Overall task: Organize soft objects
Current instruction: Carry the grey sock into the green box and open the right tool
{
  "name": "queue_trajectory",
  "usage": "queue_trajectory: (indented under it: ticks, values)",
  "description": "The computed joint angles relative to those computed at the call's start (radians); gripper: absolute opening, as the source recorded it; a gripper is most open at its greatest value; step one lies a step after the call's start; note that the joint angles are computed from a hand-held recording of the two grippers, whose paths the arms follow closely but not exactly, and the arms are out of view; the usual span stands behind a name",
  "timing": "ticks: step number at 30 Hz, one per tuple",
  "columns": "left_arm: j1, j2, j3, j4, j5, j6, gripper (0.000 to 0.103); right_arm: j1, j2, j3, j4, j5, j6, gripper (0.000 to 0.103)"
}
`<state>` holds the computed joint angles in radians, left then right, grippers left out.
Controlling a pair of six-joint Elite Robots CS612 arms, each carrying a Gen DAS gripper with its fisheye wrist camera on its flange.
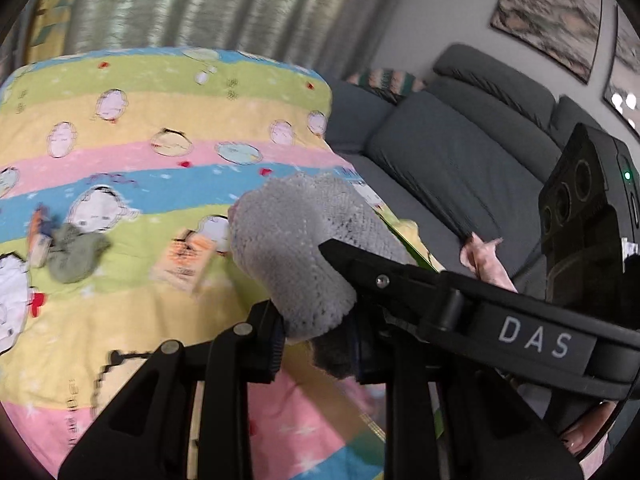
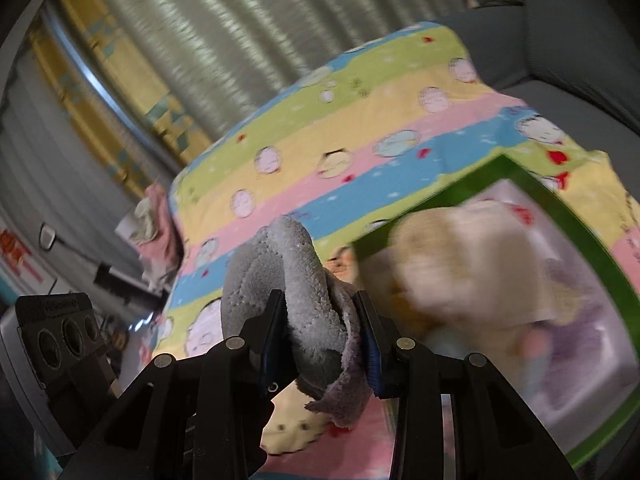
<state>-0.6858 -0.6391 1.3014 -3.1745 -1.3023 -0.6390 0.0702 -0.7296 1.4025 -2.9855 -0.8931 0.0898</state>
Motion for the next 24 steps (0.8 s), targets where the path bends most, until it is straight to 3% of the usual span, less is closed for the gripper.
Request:
queue_trajectory:
  ticks: [8,20,24]
  values:
    - [0.003,0.064,-0.116,0.118,-0.087,-0.003,0.022,-0.033,0.019,-0.03,0.091,-0.089,0.011,0.038]
    - [0.01,0.096,-0.173,0.202,-0.108,-0.039,0.024,-0.049,0.055,-0.058,0.116,-0.09,0.046,0.038]
    - [0.013,0.1,-0.171,0.188,-0.118,-0.059,0.028,-0.049,0.07,-0.074,0.123,-0.09,0.059,0.038]
